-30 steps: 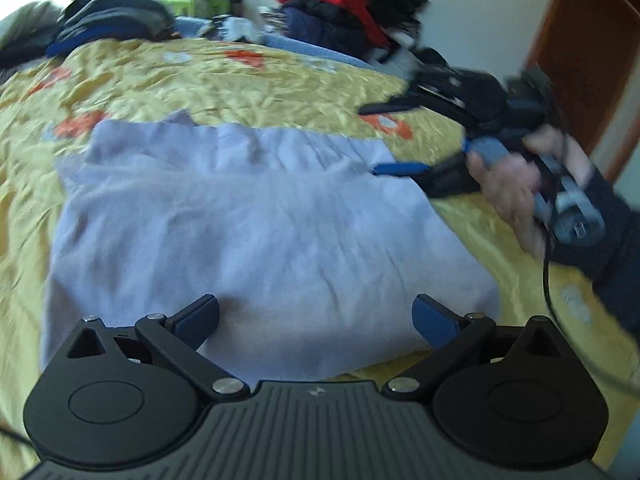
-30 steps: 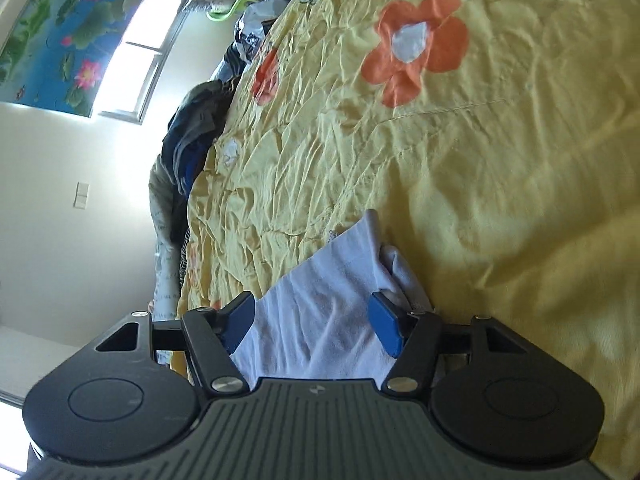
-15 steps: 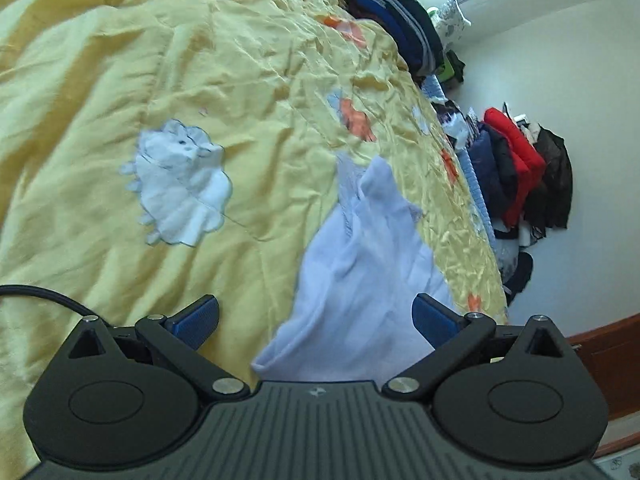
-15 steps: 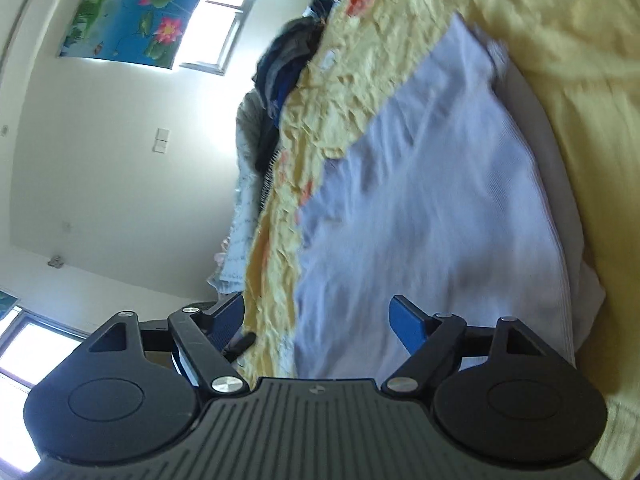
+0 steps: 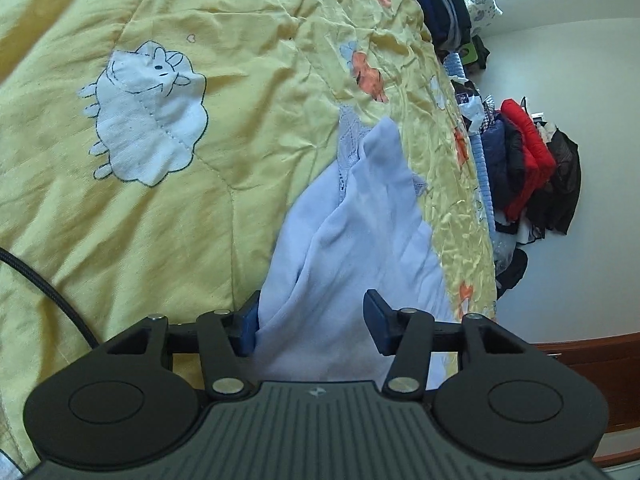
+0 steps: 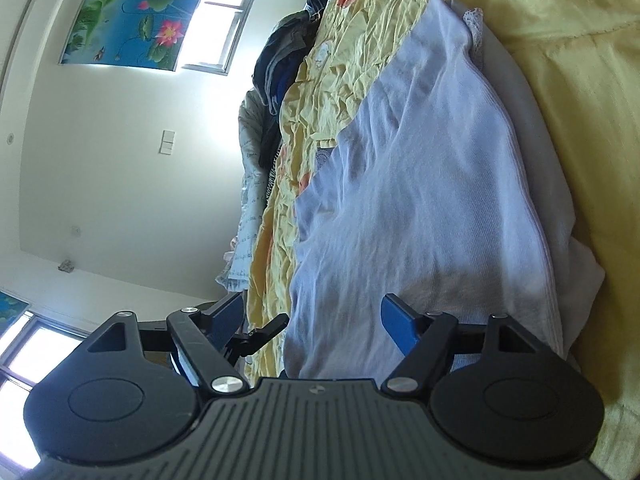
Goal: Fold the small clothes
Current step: 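Grasp the top's edge with the left gripper and lift it, then fold the held edge over with the left gripper while the right gripper grasps the other edge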
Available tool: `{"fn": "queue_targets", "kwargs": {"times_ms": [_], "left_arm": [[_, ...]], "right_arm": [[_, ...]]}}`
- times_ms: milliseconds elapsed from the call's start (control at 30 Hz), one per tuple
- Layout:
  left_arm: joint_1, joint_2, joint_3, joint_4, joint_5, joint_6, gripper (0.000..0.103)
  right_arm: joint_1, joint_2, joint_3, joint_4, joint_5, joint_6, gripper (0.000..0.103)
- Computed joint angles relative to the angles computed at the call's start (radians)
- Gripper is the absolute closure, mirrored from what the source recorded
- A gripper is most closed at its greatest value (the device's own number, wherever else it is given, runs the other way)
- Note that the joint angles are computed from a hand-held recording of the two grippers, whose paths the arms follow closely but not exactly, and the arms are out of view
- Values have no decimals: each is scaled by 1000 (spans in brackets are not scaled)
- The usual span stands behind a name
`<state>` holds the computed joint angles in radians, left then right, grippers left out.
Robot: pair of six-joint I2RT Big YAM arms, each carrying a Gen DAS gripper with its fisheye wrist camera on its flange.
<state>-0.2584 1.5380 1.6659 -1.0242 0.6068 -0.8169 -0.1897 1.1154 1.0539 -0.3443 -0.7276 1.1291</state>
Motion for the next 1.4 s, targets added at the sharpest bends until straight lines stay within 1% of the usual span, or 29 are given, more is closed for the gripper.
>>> {"fn": "queue_targets", "kwargs": {"times_ms": [67, 100, 133, 167, 200, 300, 400, 467, 500, 567, 600, 667, 700, 733, 767, 800, 867, 967, 1033, 1067, 1100, 1133, 1167, 1200, 1233, 1300, 1333, 1400], "left_arm": [[-6, -2, 2, -3, -21, 8, 52], [-14, 5, 20, -26, -46, 34, 56], [-26, 15, 49, -68, -87, 68, 63], [-35, 24, 71, -102, -123, 97, 80], [-43, 31, 88, -127, -144, 125, 89], [-66, 36, 123, -164, -212, 170, 92], [-116, 41, 178, -179, -302, 221, 94], [-166, 36, 211, -160, -339, 283, 94], [-204, 32, 228, -149, -351, 336, 94], [-266, 34, 251, -143, -326, 425, 94], [-292, 34, 254, -146, -312, 457, 94], [-333, 35, 236, -146, -282, 515, 94], [-348, 41, 227, -158, -269, 535, 94], [-354, 47, 217, -171, -247, 546, 94], [-357, 46, 196, -169, -235, 559, 94], [-359, 49, 185, -170, -229, 577, 94], [-348, 51, 172, -167, -198, 606, 94], [-313, 59, 173, -170, -104, 591, 93], [-297, 47, 162, -150, -67, 611, 92], [-292, 41, 155, -142, -55, 623, 92], [-290, 36, 153, -141, -38, 635, 92], [-285, 29, 145, -130, -4, 641, 92], [-280, 22, 134, -118, 20, 643, 91], [-278, 23, 134, -119, 43, 648, 91], [-280, 27, 137, -131, 49, 660, 91], [-289, 28, 130, -140, 27, 680, 91], [-294, 33, 132, -156, 24, 690, 91], [-298, 43, 143, -191, 37, 713, 91]], "right_arm": [[-4, 0, -6, 16, -10, 16, 22], [-5, 0, -8, 25, -14, 24, 22], [-8, 1, -12, 32, -22, 27, 22], [-10, 0, -16, 39, -26, 31, 22], [-12, -2, -22, 50, -28, 40, 21], [-18, -9, -38, 87, -39, 72, 21], [-30, -15, -64, 155, -54, 138, 20], [-41, -20, -90, 230, -66, 207, 17], [-50, -23, -109, 286, -72, 261, 16], [-68, -26, -146, 395, -75, 381, 15], [-76, -27, -167, 458, -71, 447, 16], [-92, -27, -201, 555, -59, 555, 16], [-99, -25, -210, 581, -57, 591, 16], [-104, -24, -213, 589, -56, 614, 16], [-107, -21, -213, 592, -57, 628, 15], [-109, -20, -206, 566, -61, 617, 15], [-107, -18, -177, 476, -74, 555, 15], [-94, -10, -142, 391, -69, 485, 16], [-84, -5, -112, 316, -56, 447, 17], [-78, 2, -91, 268, -55, 419, 18], [-73, 8, -63, 205, -56, 374, 19], [-69, 13, -33, 124, -50, 321, 22], [-65, 17, -1, 42, -44, 262, 23], [-60, 22, 26, -22, -38, 206, 23], [-54, 27, 52, -78, -25, 158, 23], [-37, 43, 101, -182, 9, 84, 23], [-28, 53, 118, -211, 19, 53, 21], [-9, 81, 160, -282, 44, -2, 22]]}}
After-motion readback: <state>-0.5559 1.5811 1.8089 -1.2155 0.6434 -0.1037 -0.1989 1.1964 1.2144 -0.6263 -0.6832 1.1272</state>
